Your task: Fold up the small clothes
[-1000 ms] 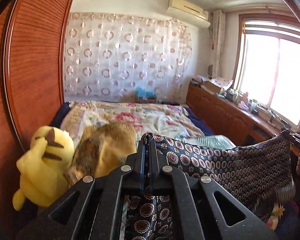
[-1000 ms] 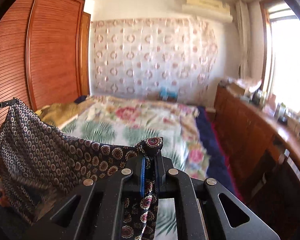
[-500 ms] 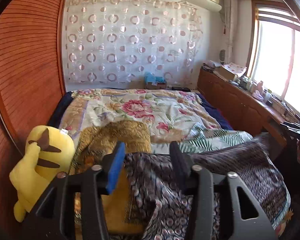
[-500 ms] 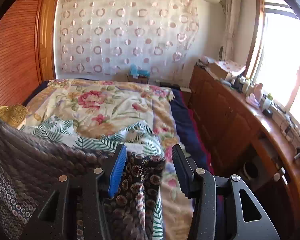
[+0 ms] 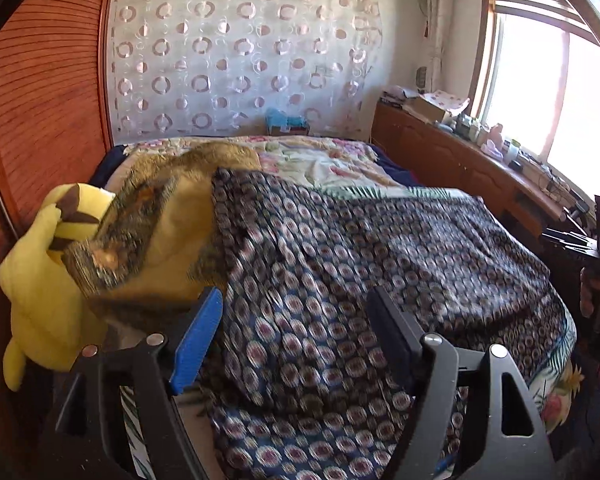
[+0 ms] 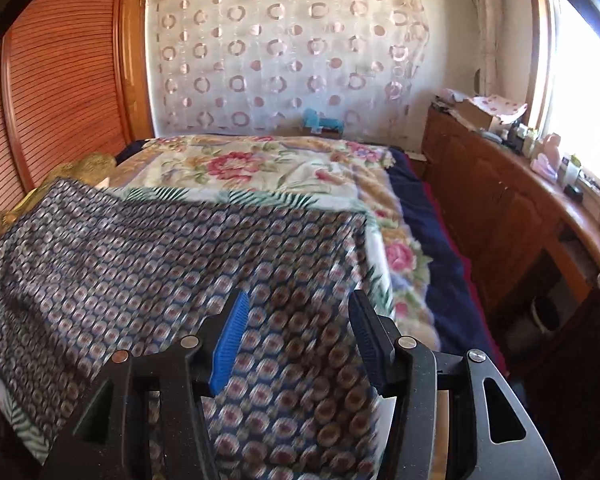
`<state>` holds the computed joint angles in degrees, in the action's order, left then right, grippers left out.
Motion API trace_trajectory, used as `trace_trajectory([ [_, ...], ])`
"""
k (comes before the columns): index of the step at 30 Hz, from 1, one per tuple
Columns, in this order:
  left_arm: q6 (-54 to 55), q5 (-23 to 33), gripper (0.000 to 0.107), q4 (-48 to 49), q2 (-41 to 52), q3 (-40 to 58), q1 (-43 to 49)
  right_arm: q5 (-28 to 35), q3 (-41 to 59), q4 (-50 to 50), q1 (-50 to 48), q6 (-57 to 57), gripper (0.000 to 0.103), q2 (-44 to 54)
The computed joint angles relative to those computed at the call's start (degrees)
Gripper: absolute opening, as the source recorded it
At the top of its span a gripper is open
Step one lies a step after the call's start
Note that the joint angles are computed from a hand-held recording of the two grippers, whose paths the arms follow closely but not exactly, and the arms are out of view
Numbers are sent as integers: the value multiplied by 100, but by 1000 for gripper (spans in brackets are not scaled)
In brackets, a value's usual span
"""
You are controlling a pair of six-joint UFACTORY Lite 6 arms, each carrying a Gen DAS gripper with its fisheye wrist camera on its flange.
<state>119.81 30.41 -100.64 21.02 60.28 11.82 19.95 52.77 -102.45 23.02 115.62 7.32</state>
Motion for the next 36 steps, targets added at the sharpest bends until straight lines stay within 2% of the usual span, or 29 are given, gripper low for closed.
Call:
trace_trajectory([
  [2,182,60,75,-97,-156,-332,-82,-7,-605,-295,86,424,54,-429],
  [5,405,192,73,-252,-363,-807,-313,-87,-892,-695,50,829,54,-469],
  [10,649,180,59,-491,-418,-1161,-882,-459,-1003,-1010,-358,1032,54,-408],
  [12,466,235,45,-290,-303,-1119,-1064,-469,-1137,-820,-354,881,54,-462],
  [15,528,57,35,-344,-112,-1011,-1430,-556,-1124,-920,-455,870,54,-351],
  [19,253,-371,34,-184,359,-535,-1905,-532,-1077,-1241,-534,1111,54,-159],
  [22,107,-855,35,-97,691,-123,-2262,-399,-1070,-996,-491,832,54,-151],
  [25,586,-1538,35,-689,942,190,-2663,-268,-883,-1229,-350,1220,54,155],
  [26,582,-1590,35,-696,1010,285,-2732,-207,-911,-1309,-289,1356,54,182],
  [28,318,-1695,41,-484,1106,467,-2835,-55,-936,-1405,-151,1564,54,283],
  [30,503,-1856,48,-690,1203,603,-2968,6,-944,-1429,-113,1626,54,315],
  [32,424,-2005,48,-587,1380,805,-3102,70,-751,-1468,-7,1765,54,565],
  [35,253,-1858,49,-303,1549,984,-3083,69,-785,-1709,-50,2046,54,567],
  [36,-121,-1773,49,82,1620,1084,-3036,70,-780,-1747,-61,2094,54,580],
])
